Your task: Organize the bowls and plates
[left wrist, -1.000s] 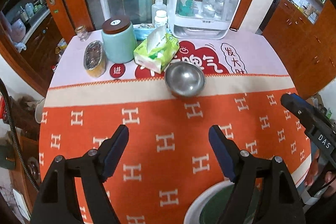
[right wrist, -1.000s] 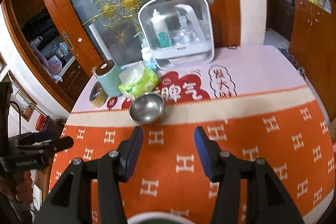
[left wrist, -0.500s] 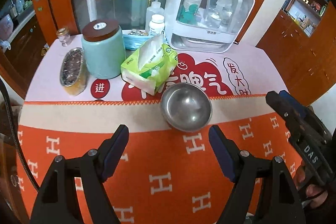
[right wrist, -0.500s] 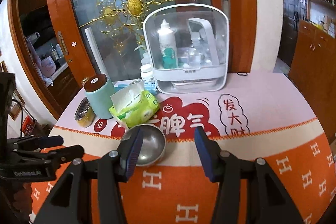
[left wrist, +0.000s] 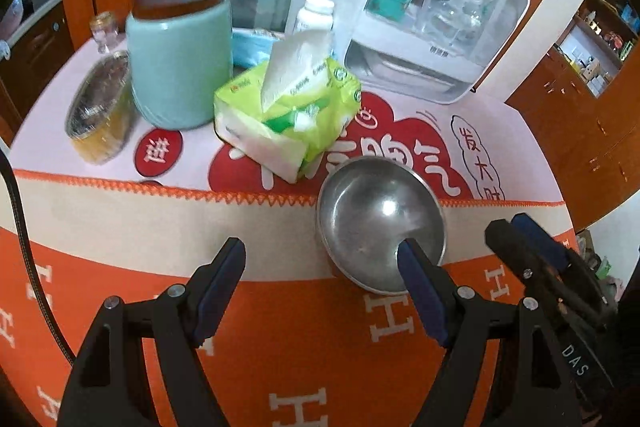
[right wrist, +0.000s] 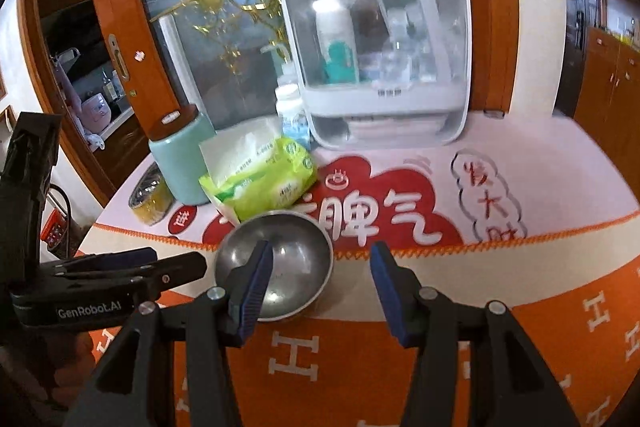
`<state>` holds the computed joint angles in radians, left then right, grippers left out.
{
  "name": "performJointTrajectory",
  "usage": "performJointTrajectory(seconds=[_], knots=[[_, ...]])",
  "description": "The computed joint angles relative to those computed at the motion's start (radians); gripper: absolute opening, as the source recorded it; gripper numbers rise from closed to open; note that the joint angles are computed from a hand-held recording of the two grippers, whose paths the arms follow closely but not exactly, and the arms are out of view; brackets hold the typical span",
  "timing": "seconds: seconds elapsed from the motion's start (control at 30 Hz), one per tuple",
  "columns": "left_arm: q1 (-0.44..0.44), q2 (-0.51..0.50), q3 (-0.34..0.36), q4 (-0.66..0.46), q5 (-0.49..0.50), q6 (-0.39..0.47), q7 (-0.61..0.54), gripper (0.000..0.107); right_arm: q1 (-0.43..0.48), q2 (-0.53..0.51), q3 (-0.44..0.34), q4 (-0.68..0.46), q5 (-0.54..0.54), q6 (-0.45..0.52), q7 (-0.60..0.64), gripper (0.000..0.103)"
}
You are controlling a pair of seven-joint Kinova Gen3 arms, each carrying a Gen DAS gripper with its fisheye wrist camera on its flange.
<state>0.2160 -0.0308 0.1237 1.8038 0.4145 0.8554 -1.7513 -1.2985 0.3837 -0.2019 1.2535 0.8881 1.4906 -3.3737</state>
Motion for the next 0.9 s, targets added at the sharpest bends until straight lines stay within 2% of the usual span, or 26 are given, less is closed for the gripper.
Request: performJointTrajectory(seconds=[0.23, 0.37, 0.47, 0.53, 0.67, 0.9], knots=[[0.005, 0.036, 0.008, 0.033, 0.007, -0.039, -0.005, 0.076, 0.032, -0.009, 0.011, 0.073, -0.049, -0.134, -0.032, 0.051], [0.001, 0.045, 0.008, 0.047, 0.021, -0.054, -0.018, 0.075, 0.037, -0.008, 0.016, 0.092, -0.056, -0.170, -0.046, 0.050], [-0.001, 0.053, 0.009, 0.049, 0.024, -0.053, -0.020, 0.074, 0.046, -0.011, 0.015, 0.104, -0.070, -0.196, -0.052, 0.044], [-0.001, 0.055, 0.011, 0.054, 0.023, -0.055, -0.021, 0.068, 0.052, -0.012, 0.015, 0.110, -0.081, -0.210, -0.054, 0.041], [-0.008, 0.053, 0.008, 0.064, 0.051, -0.050, -0.042, 0.058, 0.058, -0.019, 0.013, 0.126, -0.095, -0.240, -0.071, 0.026], [-0.028, 0.047, -0.006, 0.084, 0.108, -0.012, -0.075, 0.040, 0.054, -0.009, 0.010, 0.110, -0.129, -0.239, -0.082, 0.021]])
